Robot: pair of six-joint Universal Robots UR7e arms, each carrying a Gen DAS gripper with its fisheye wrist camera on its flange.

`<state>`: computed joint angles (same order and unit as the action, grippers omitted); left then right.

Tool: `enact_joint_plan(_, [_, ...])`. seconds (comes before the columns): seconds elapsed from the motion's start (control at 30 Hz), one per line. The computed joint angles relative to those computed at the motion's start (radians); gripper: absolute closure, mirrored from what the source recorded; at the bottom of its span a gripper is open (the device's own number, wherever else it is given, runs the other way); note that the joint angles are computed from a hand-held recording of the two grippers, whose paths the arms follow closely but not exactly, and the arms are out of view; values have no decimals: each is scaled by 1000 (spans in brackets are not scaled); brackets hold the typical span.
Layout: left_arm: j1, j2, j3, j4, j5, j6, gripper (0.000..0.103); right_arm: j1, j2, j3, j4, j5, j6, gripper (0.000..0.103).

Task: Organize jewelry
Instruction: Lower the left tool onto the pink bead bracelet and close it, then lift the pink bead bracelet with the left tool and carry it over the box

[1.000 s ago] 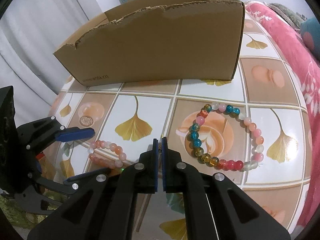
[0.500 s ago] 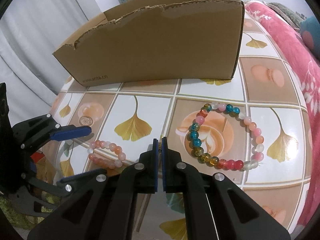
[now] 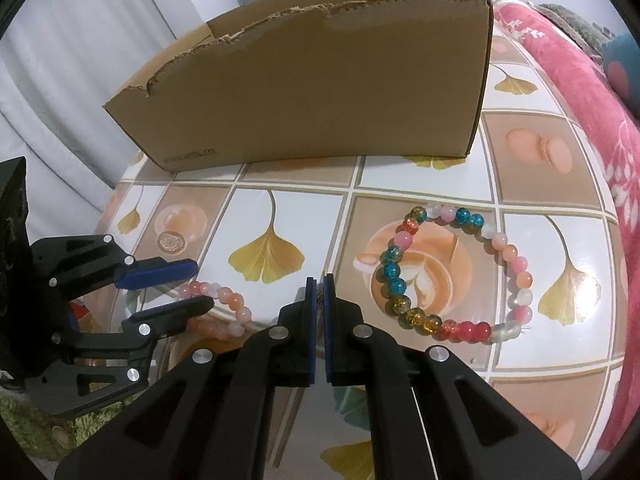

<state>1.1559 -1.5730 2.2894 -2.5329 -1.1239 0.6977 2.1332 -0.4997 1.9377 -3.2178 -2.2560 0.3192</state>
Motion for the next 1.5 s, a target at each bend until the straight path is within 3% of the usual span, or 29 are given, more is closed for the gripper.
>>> enact_joint_plan(0.1, [-6,-8,16,-16,5,20,94,1,1,0,-7,-1,-3,100])
enact_joint_plan(0.7, [-67,-116,40,-74,-58,56,95,77,-43,3,-84,-53,-59,100])
enact_joint_plan(0.83, [-98,-147,25,-79,-89,74,95,108,-52,-27,-106,-81,-132,100])
enact_joint_plan(1.0, [-125,-162,-25,-100,-150,109,95,129,-63,-84,-168,-51,-276,100])
enact_joint_plan(1.27, [-148,-98,-161,-151,-220,138,95,122,-83,-209,-194,24,-464,100])
enact_joint_plan(1.5, [-123,60,-359,-41,-230,50,95,59,-103,-309,-25,101,-466,100])
